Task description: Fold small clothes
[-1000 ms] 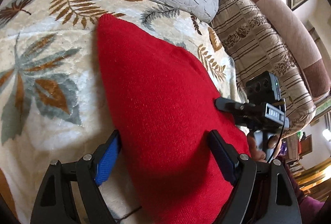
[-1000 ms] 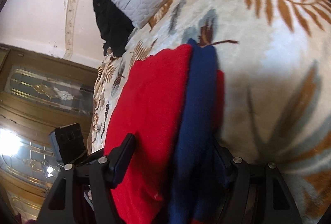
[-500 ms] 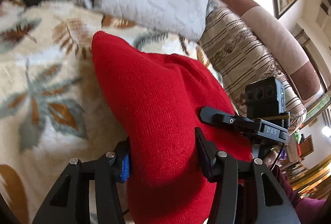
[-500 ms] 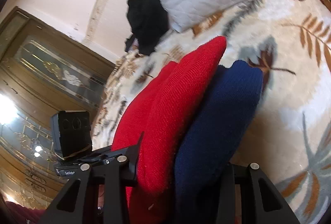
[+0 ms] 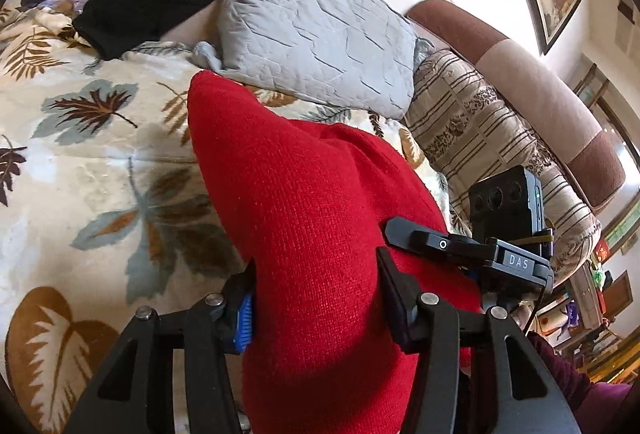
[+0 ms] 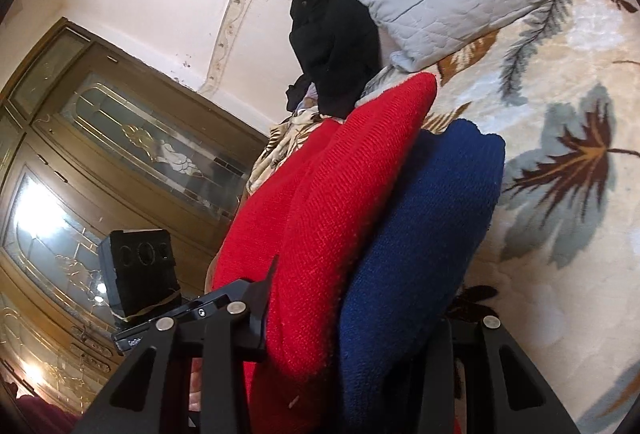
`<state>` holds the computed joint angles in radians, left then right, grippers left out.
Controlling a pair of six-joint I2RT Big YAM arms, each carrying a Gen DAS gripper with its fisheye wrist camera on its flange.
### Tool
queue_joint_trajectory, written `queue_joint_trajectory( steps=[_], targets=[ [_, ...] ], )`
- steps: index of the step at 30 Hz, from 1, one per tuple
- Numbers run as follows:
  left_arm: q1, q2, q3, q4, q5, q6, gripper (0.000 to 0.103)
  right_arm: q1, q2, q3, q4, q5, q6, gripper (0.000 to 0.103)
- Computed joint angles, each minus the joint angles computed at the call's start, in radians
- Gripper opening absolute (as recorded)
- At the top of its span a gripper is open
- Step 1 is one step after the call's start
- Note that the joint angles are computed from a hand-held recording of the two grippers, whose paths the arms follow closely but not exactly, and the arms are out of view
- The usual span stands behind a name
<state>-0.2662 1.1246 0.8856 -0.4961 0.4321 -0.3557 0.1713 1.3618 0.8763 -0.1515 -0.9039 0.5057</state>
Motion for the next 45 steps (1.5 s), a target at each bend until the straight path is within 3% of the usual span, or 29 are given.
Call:
queue_joint_trajectory(
  steps=[7, 9, 12, 15, 19, 21, 23, 28, 30, 32, 34, 36, 39, 45],
  targets=[
    [0.005, 0.018, -0.007, -0.030, -0.026, 0.003, 0.054, 0.020, 0.018, 0.002, 0.003, 0.004, 0.018, 0.043],
    [0.001, 0.046, -0.001, -0.079, -0.048, 0.007, 0.054, 0.026, 0.035, 0.006, -0.012, 0.012, 0.015, 0.043],
    [-0.017, 0.084, 0.001, -0.152, -0.141, 0.013, 0.066, 0.035, 0.084, 0.028, -0.107, 0.011, -0.010, 0.045],
    [-0.018, 0.065, -0.003, -0.158, -0.156, 0.019, 0.071, 0.039, 0.101, 0.035, -0.180, 0.062, -0.039, 0.055],
    [-0.049, -0.004, -0.012, -0.187, -0.298, 0.016, 0.077, 0.022, 0.017, 0.025, -0.226, 0.139, -0.076, 0.056],
    [-0.066, -0.029, -0.015, -0.197, -0.361, 0.013, 0.077, 0.023, -0.059, 0.002, -0.240, 0.243, -0.115, 0.056],
    [-0.106, -0.058, -0.022, -0.204, -0.491, 0.012, 0.079, 0.038, -0.133, -0.021, -0.219, 0.349, -0.156, 0.056],
    [-0.181, -0.095, -0.027, -0.260, -0.716, 0.004, 0.081, 0.086, -0.179, -0.017, -0.188, 0.402, -0.181, 0.046],
    [-0.201, -0.127, -0.030, -0.285, -0.772, -0.017, 0.081, 0.111, -0.129, 0.001, -0.221, 0.429, -0.196, 0.046],
    [-0.220, -0.163, -0.034, -0.299, -0.805, -0.041, 0.081, 0.126, -0.023, 0.044, -0.319, 0.448, -0.210, 0.046],
    [-0.246, -0.207, -0.036, -0.323, -0.853, -0.068, 0.081, 0.119, -0.020, 0.032, -0.305, 0.448, -0.185, 0.046],
    [-0.279, -0.241, -0.027, -0.364, -0.915, -0.094, 0.082, 0.117, -0.055, 0.042, -0.338, 0.465, -0.186, 0.046],
    [-0.334, -0.272, -0.003, -0.427, -1.010, -0.134, 0.082, 0.124, -0.151, 0.015, -0.322, 0.492, -0.164, 0.046],
    [-0.446, -0.338, 0.046, -0.517, -1.138, -0.209, 0.089, 0.180, -0.365, 0.001, -0.446, 0.642, -0.203, 0.055]
  ],
)
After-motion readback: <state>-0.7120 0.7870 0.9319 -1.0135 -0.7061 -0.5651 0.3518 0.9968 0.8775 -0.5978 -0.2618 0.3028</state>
